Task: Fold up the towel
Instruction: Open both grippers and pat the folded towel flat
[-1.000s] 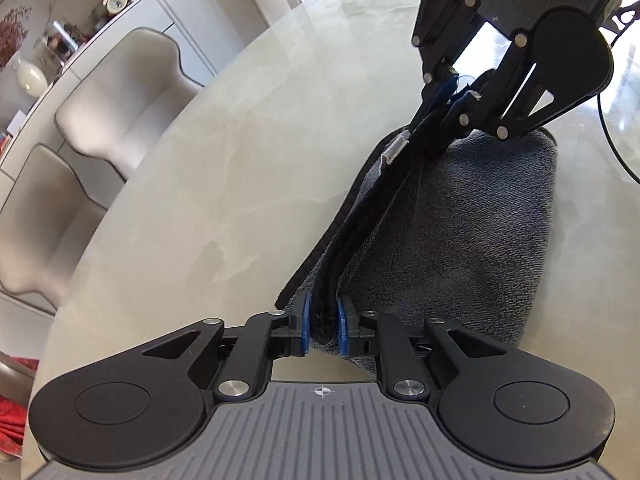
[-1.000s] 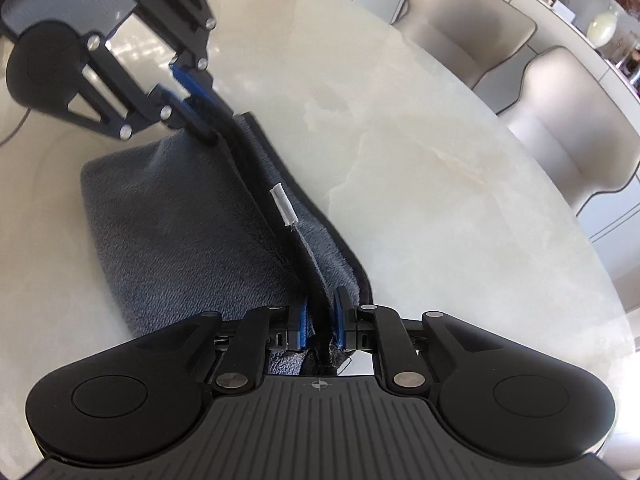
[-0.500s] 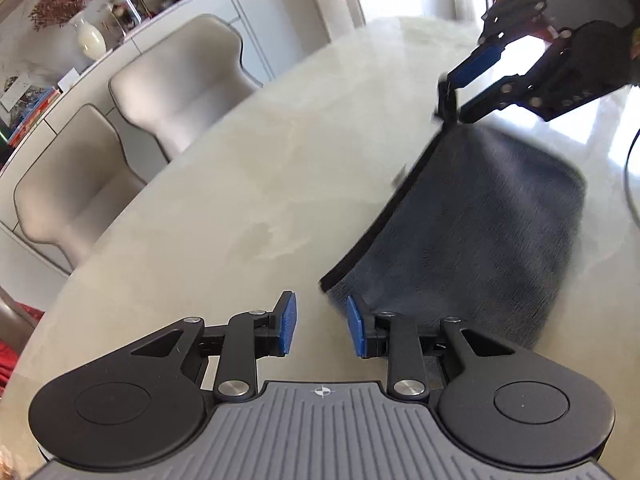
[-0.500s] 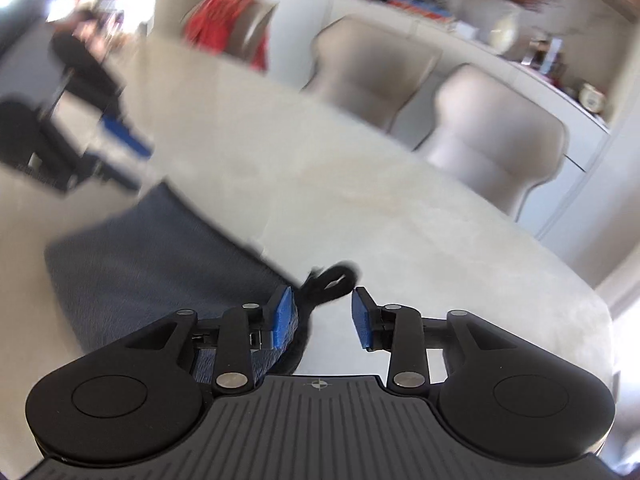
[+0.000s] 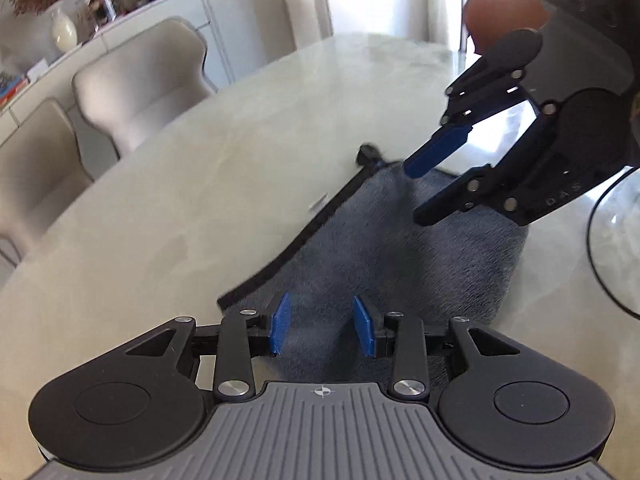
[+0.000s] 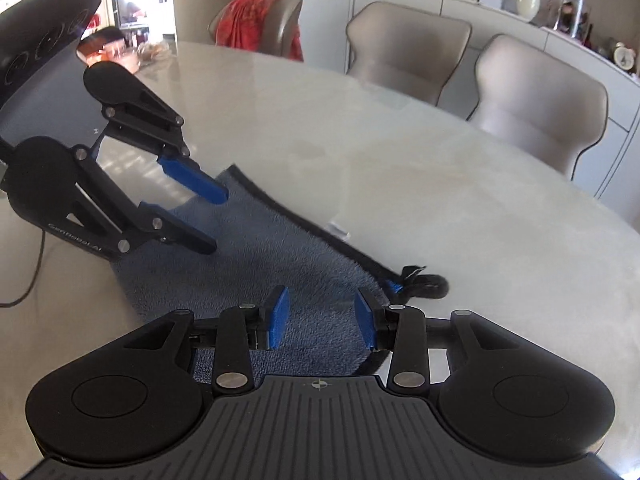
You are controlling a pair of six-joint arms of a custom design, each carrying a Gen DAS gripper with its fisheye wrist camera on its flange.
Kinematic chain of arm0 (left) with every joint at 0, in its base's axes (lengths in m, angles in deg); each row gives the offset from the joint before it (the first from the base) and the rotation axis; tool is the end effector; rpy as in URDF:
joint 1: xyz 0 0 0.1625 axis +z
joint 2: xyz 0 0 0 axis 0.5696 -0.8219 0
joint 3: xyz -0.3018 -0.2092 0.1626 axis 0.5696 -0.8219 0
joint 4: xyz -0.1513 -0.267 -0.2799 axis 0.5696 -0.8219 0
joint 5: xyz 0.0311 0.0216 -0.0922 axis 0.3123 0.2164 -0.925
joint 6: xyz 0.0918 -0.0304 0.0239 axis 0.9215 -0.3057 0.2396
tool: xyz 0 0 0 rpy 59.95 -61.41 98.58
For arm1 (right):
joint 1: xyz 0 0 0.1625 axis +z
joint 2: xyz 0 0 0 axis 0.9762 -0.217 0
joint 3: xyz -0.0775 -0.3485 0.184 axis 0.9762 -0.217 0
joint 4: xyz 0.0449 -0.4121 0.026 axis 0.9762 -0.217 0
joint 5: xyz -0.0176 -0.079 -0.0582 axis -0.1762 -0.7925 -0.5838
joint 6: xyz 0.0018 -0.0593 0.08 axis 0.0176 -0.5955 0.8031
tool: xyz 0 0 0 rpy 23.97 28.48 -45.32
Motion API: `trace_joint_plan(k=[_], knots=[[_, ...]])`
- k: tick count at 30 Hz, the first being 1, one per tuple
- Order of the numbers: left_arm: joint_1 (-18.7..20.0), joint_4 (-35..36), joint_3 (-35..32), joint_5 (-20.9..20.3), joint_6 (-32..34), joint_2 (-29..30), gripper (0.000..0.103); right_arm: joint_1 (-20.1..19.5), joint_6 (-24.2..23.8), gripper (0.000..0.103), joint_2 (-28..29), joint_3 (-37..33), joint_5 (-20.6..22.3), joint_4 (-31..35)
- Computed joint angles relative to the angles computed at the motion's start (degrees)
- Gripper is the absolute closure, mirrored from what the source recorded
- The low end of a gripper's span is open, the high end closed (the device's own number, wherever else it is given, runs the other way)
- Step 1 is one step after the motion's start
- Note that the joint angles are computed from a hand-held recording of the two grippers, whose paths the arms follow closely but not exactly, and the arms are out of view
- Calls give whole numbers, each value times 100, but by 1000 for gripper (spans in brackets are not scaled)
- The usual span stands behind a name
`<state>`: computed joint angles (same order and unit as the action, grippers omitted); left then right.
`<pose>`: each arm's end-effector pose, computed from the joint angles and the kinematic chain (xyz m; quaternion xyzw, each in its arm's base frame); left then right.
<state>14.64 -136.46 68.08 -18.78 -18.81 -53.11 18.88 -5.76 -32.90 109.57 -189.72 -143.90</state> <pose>-0.1172 -0.4225 0.1445 0.5236 0.8024 -0.1060 0.2659 0.1513 -0.4360 0.1064 0.3916 -0.8670 0.1978 0.2361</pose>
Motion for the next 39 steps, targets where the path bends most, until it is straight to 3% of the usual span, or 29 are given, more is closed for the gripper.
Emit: trace_joint_plan(k=[2,5,9,14,17,19,22,24,26,33,39], knots=[[75,30,-9,-30,-74,-48,65,-9,99,66,128,-121,-126,-11],[113,-126,45,52,-51,-55,60,-157,335,66,129,-177,109,-24],[15,-498,184,188,-110,-57,62,-127,179,66,213,-225,40,-152],[-83,-954,306,-192,110,-147,57,-51,430,60,-42,145,175,-516],[-80,-843,154,136,-59,181,57,-74,756,57,-279,472,418,-539],[41,-733,54,94,-216,239,56,-53,777,56,-355,622,438,-418],[149,-744,10,-16,-256,233,54,51,769,56,-211,730,-72,-432],[78,-781,65,90,-249,168,55,50,590,56,-49,859,-114,-922],[-75,-948,270,80,-326,-90,55,152,763,56,-67,890,-236,-960],[-683,-496,1106,-202,-1800,-1160,52,343,1140,50,-234,1190,-101,-1287],[-800,-78,1267,-52,-2417,-1173,53,247,1491,49,-132,1216,-61,-1224]])
